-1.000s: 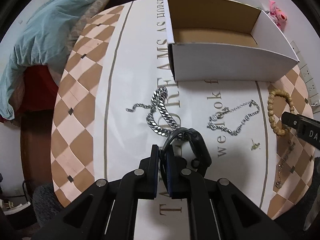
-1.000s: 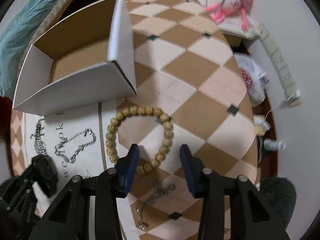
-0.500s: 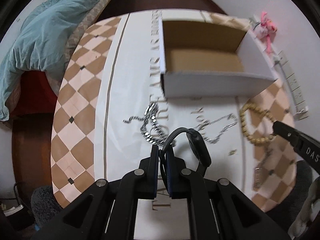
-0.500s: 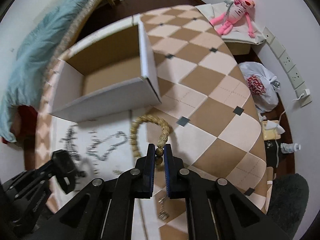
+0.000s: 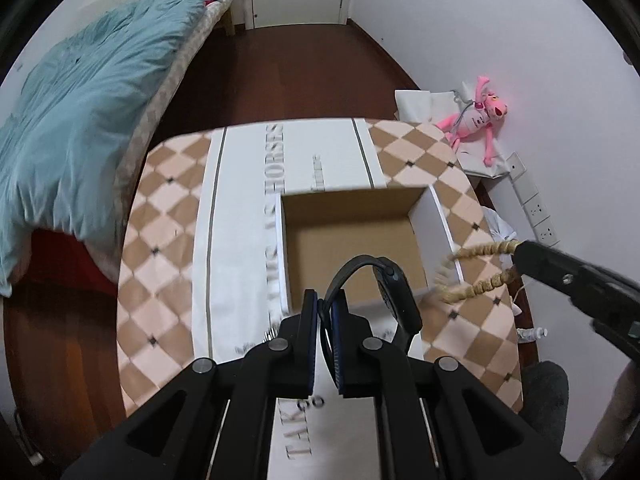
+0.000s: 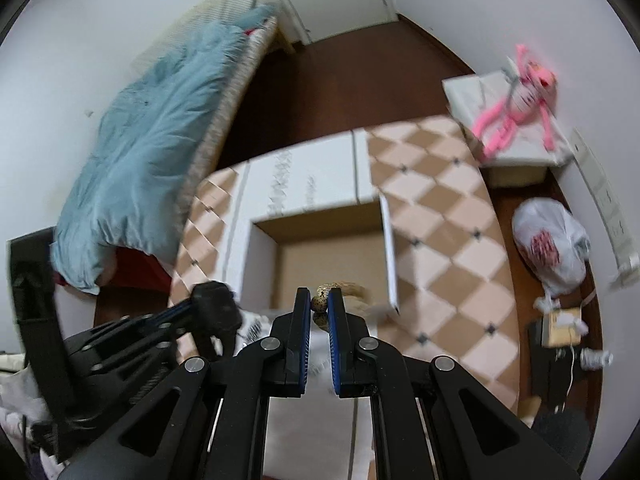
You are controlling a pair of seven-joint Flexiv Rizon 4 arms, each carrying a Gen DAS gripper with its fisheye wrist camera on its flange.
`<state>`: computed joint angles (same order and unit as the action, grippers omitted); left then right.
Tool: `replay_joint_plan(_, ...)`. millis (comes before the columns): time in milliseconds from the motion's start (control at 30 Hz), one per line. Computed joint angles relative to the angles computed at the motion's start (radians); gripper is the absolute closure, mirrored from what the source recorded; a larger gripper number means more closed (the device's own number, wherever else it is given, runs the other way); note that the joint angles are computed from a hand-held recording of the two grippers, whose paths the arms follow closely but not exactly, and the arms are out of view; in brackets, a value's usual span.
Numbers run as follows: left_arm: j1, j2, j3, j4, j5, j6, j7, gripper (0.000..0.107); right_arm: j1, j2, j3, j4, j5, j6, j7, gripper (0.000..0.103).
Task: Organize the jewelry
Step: 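Carry watch band and bracelet into the white box and open both tools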
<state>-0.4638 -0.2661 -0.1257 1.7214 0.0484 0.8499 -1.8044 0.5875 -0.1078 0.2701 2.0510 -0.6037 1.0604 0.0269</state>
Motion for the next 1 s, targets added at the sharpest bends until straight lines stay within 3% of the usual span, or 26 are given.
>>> replay_joint_plan(267,0.025,-0.130,0.001,-0.139,-0.052,-0.080,0.044,0.102,-0.033,-0.141,-0.006,-0.147,0.217,-0.029,-0.289,0.094)
replay_joint_plan(400,0.035,-0.183,-0.001,-0.180,-0.095,-0.122,0.066,0.102,-0.036,-0.196,-0.014,-0.190,0.300,-0.045,-0.370,0.094)
replay_joint_plan(500,0.026,-0.224,0.008,-0.240,-0.095,-0.196,0.061,0.097,-0.039,-0.225,-0.016,-0.217,0.348,-0.050,-0.417,0.094)
replay_joint_plan(600,0.033,-0.241,0.002,-0.250,-0.132,-0.206,0.060,0.094,-0.060,-0.256,0.003,-0.248,0.429,-0.065,-0.496,0.093)
replay_joint_plan(667,0.027,-0.242,0.009,-0.251,-0.129,-0.194,0.052,0.087,-0.058,-0.265,-0.004,-0.256,0.450,-0.098,-0.510,0.093)
replay_joint_plan(700,0.023,-0.240,0.015,-0.252,-0.120,-0.192,0.043,0.076,-0.051,-0.264,-0.014,-0.254,0.443,-0.109,-0.503,0.090)
replay_joint_plan(733,0.020,-0.238,0.020,-0.253,-0.113,-0.187,0.035,0.061,-0.045,-0.257,-0.024,-0.242,0.435,-0.115,-0.490,0.072)
replay_joint_plan(767,0.015,-0.234,0.027,-0.252,-0.100,-0.179,0.024,0.051,-0.041,-0.247,-0.032,-0.224,0.424,-0.108,-0.475,0.045)
replay_joint_plan(800,0.012,-0.227,0.032,-0.244,-0.089,-0.166,0.017,0.029,-0.033,-0.236,-0.044,-0.206,0.404,-0.101,-0.452,0.034)
replay_joint_plan(833,0.010,-0.223,0.036,-0.239,-0.079,-0.155,0.008,0.016,-0.026,-0.225,-0.053,-0.191,0.381,-0.102,-0.429,0.023)
replay_joint_plan(933,-0.006,-0.216,0.058,-0.243,-0.024,-0.153,-0.032,0.014,0.004,-0.195,-0.080,-0.161,0.276,-0.173,-0.351,0.021)
replay_joint_plan(1000,-0.023,-0.200,0.076,-0.223,0.031,-0.121,-0.067,0.012,0.023,-0.188,-0.085,-0.161,0.205,-0.256,-0.304,0.009)
